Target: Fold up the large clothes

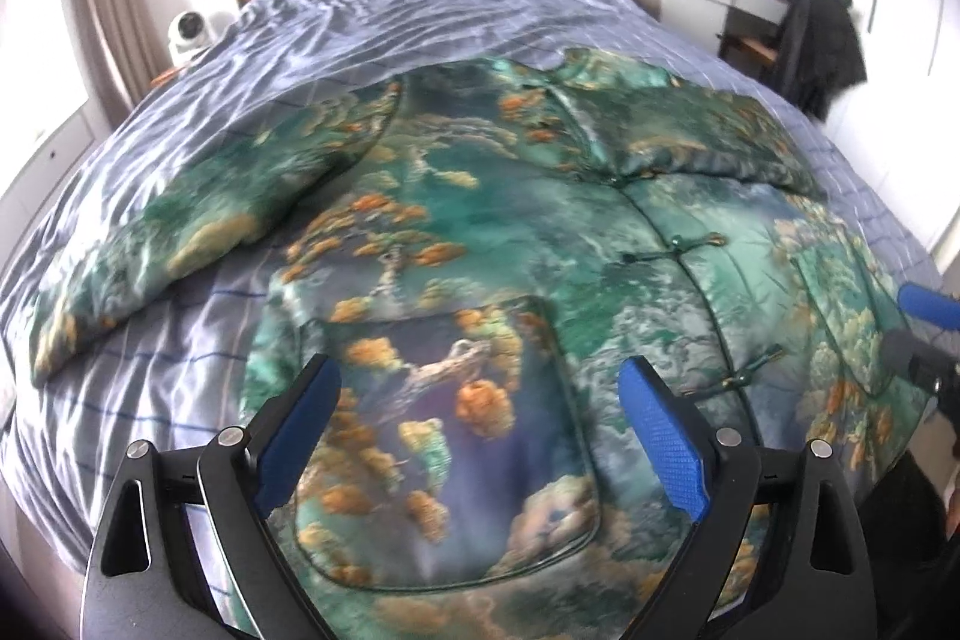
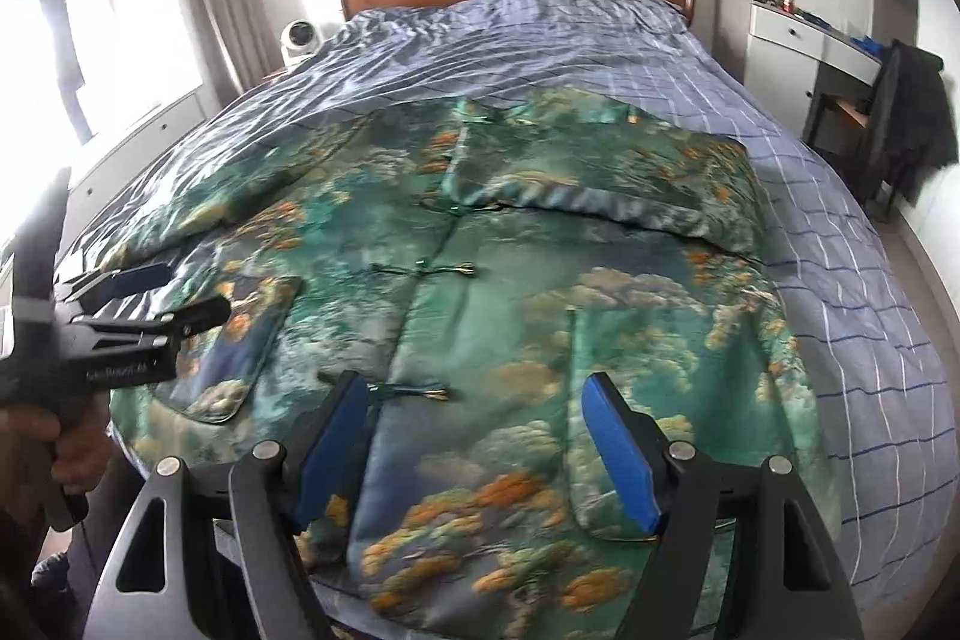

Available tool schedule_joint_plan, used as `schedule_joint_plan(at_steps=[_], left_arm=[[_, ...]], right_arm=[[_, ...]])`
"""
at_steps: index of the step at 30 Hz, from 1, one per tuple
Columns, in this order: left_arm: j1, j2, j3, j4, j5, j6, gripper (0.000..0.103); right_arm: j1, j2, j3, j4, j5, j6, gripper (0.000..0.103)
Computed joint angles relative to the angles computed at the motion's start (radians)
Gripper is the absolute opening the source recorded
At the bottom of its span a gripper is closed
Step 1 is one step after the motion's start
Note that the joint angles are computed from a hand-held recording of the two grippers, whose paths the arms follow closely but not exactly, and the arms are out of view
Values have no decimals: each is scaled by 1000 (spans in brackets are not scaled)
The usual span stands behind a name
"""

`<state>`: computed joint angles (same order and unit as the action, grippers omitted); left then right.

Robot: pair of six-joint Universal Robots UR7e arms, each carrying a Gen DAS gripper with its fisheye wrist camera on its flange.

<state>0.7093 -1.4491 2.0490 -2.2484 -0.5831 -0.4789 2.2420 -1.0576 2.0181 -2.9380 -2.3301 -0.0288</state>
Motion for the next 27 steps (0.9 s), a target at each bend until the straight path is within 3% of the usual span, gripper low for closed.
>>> schedule_joint_plan(at_steps=[27], left_arm=[[1,-46,22,61,0,-67,95]], right_arm=[[30,16,5,56,27,45,76]])
